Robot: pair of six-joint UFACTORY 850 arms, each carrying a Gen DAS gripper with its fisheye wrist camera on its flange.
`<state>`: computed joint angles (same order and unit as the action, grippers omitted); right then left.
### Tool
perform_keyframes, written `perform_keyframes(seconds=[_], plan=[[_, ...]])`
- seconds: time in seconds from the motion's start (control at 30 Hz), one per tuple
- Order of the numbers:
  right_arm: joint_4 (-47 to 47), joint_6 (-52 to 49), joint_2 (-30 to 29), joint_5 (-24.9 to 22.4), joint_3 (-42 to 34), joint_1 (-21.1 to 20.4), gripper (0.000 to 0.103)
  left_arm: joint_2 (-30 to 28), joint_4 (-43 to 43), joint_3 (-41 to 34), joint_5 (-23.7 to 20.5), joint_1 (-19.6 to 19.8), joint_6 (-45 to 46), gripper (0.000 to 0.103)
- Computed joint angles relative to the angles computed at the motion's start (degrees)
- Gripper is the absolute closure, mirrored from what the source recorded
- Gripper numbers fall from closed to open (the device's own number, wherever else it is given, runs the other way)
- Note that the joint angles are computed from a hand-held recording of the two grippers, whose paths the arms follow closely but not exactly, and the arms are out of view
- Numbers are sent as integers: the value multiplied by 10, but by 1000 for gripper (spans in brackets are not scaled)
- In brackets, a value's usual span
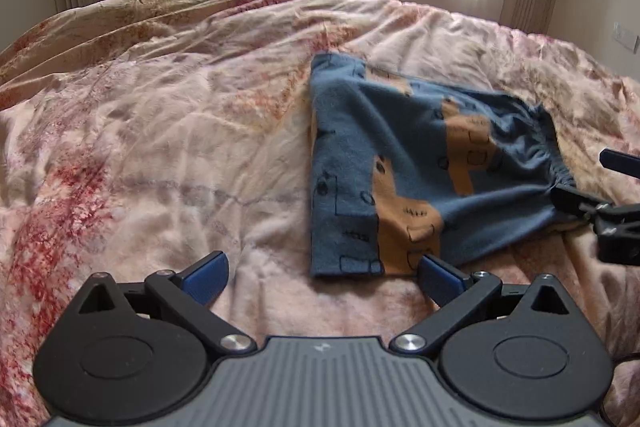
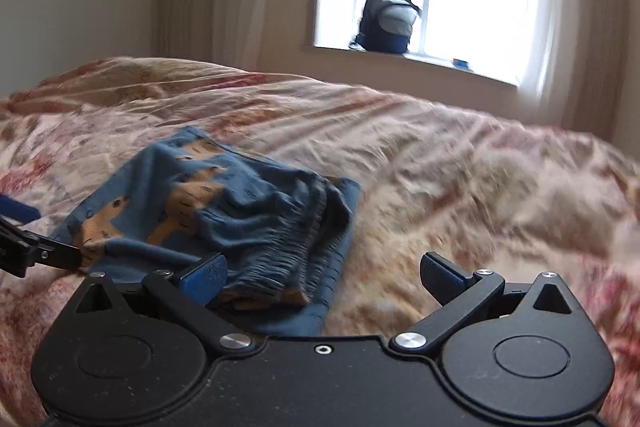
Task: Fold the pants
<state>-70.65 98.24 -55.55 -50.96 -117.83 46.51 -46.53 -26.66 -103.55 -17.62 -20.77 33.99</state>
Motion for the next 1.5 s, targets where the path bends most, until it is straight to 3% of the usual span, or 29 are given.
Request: perform_keyframes(seconds=[0.1,0.2,0.27,0.4,0.7,0.87,1.03,1.13,1.23,1.4,1.5], plan=[[72,-41,-17,-7,-24,-2,1,2,-11,2,-2,2,10,0],[59,32,13,11,31,-1,1,2,-29,0,-8,4,19,0],[72,25,13,-15,34,4,0,1,-31,-3,-13,5,19,0],[69,62,31,-21,65,10,0,-3,-22,-9,-20,6,10,0],[66,27,28,-59,40,11,1,-6,-19,-29,-60,11,-1,0],[51,16,20,-43,11,-3,0,-14,-93,-53,-91,23,23,0],[101,-22,-7,-11,-53,-33,1,-27,-246,-65,-53,34,128,0],[120,-20,-6,33,-58,-53,1,-56,-287,-104,-55,38,140,0],[138,-20,-3,106,-55,-76,0,-83,-308,-138,-77,40,143,0],[160,-27,16,325,15,-124,1,-105,-385,-149,-137,49,224,0],[24,113,32,426,69,-145,0,-107,-460,-137,-160,54,315,0]])
